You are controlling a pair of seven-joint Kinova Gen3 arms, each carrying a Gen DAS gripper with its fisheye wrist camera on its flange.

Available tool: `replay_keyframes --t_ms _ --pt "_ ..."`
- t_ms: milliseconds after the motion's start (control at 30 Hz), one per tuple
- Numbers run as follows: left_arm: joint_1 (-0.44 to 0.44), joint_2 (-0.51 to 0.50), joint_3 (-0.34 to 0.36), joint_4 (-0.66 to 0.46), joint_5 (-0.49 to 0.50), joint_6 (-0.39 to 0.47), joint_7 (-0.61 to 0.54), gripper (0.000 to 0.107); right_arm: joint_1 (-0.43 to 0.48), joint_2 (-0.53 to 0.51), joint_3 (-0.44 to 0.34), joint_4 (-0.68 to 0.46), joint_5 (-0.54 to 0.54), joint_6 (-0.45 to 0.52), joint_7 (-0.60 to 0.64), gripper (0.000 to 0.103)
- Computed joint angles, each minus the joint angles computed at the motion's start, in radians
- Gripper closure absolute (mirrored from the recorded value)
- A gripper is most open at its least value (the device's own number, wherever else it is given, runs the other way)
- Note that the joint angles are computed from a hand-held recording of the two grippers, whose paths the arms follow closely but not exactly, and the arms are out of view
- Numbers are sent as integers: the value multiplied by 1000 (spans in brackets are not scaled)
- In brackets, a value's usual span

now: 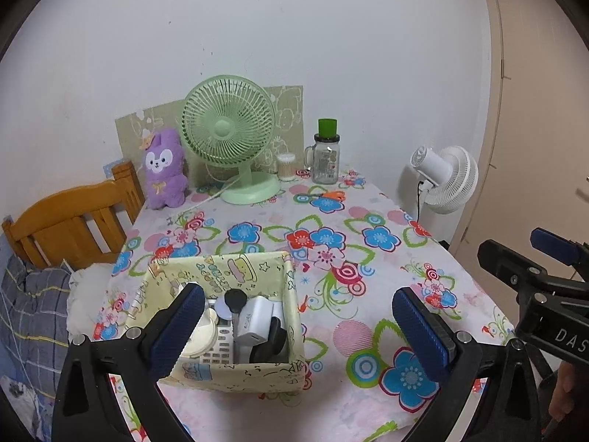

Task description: Organize rigid objects

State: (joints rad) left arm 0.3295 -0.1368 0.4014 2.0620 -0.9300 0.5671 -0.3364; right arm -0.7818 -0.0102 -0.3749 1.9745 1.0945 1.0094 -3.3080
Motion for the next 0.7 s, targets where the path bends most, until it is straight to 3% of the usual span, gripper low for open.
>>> replay_keyframes --t_ms 133,467,700 --pt "0 0 8 3 -29 1 21 5 2 -5 0 11 12 -1 -23 8" --pt "-9 -14 -17 6 30 -31 -52 5 -1 4 -5 4 27 11 -37 8" --pt "-55 -33 9 13 44 -44 -38 5 -13 6 -6 -3 46 15 -45 7"
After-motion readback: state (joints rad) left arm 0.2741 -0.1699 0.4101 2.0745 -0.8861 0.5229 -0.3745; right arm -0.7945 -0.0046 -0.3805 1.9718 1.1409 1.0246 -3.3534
